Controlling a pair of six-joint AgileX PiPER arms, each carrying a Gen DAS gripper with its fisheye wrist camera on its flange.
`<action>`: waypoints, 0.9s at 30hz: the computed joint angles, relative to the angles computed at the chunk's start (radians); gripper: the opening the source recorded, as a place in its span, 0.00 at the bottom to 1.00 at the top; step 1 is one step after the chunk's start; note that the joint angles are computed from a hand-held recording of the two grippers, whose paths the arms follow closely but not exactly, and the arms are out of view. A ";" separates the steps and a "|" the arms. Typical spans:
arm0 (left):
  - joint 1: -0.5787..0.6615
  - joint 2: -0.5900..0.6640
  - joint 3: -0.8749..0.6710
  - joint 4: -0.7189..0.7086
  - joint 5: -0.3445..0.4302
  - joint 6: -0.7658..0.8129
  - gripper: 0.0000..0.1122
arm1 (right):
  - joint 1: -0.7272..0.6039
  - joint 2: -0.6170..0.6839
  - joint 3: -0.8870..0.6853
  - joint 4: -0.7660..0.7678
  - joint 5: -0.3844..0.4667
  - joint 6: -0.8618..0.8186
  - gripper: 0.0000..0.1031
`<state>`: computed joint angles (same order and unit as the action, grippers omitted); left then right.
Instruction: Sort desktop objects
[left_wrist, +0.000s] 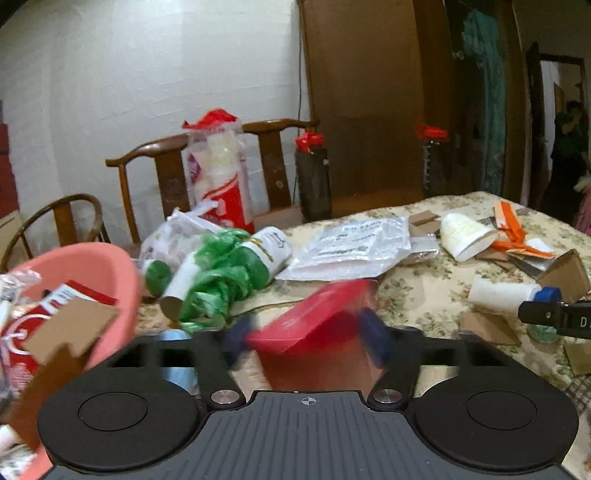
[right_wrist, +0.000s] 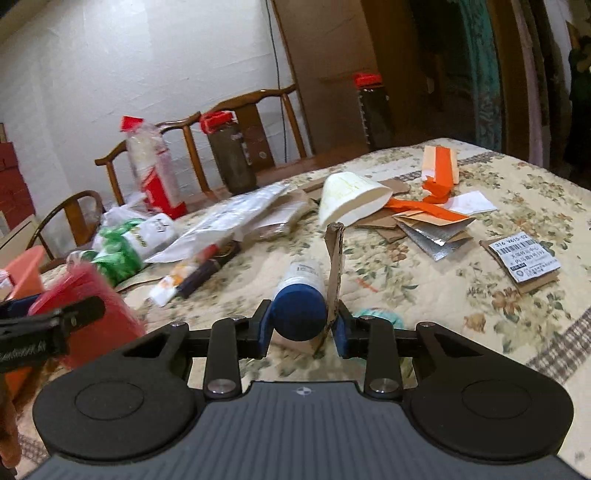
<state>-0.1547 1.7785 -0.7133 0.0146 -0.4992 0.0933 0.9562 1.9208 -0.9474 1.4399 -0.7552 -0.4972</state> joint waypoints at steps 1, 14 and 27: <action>0.016 -0.019 0.002 0.062 0.022 -0.062 0.43 | 0.012 -0.006 0.003 0.004 -0.008 0.002 0.36; -0.095 0.070 0.044 -0.419 -0.142 0.388 0.92 | 0.052 -0.010 0.002 0.017 -0.048 -0.021 0.36; -0.079 0.002 0.208 -0.335 -0.153 0.229 0.92 | 0.093 -0.003 -0.018 -0.102 -0.060 -0.104 0.77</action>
<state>-0.2334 1.7809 -0.5057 -0.3202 -0.6518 0.3223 1.0488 1.9176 -0.9656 1.3384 -0.8154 -0.6012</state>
